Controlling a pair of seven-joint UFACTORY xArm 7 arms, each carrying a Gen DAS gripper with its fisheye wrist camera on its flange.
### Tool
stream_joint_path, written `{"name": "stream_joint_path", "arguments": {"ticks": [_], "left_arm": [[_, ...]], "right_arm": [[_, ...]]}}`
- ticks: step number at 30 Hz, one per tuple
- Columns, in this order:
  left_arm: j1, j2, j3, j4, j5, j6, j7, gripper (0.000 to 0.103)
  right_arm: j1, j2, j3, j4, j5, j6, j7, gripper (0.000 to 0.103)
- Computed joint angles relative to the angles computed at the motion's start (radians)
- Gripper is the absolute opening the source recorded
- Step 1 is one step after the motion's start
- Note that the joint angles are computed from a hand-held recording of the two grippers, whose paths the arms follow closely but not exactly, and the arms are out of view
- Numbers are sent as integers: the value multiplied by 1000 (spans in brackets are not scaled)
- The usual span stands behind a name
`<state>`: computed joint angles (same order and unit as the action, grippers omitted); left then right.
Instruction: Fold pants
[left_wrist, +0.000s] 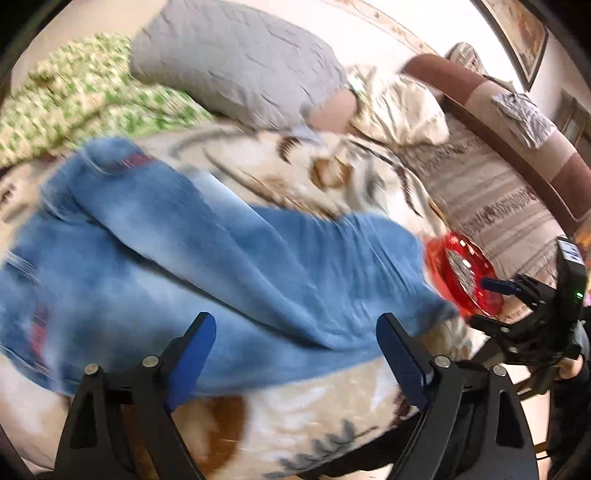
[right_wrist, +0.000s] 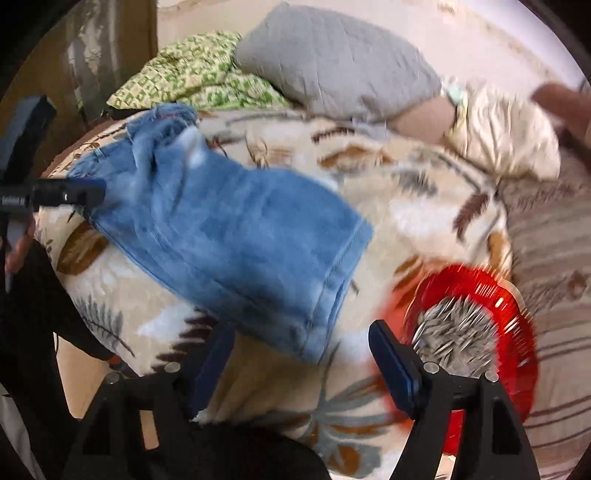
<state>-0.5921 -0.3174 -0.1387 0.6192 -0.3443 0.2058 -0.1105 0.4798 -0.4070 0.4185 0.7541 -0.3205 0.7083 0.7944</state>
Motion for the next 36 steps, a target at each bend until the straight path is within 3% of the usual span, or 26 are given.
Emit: {"name": "stream_joint_path", "arguments": {"ticks": [4,6,11,16,20,28,33,34,35,36], "left_arm": [[67,-30,57,37,15,88,19,92],[99,-32,100,74,4,156,69,92],[233,73,108,269,81,353,141,94],[323,313,76,614,207,602,222,94],[362,550,53,920,225,765,235,94],[324,1006,65,1509,342,1041,159,94],[293,1212,79,1795,364,1199,170,94],[289,1218,80,1801,367,1196,185,91],[289,1211,75,1785,365,1180,211,57],[285,1209,77,1783,371,1179,231,7]], "right_arm": [[-7,55,13,87,-28,-44,-1,78],[3,128,9,142,-23,-117,-9,78],[39,387,3,346,-104,-207,29,78],[129,646,-53,585,-162,-250,69,78],[186,785,-111,725,-130,-278,73,78],[240,891,-195,825,7,-293,8,78],[274,974,-233,925,82,-276,-62,76],[284,983,-246,936,87,-275,-65,65],[296,993,-261,953,87,-263,-65,55],[311,1006,-278,979,81,-232,-63,32]]}}
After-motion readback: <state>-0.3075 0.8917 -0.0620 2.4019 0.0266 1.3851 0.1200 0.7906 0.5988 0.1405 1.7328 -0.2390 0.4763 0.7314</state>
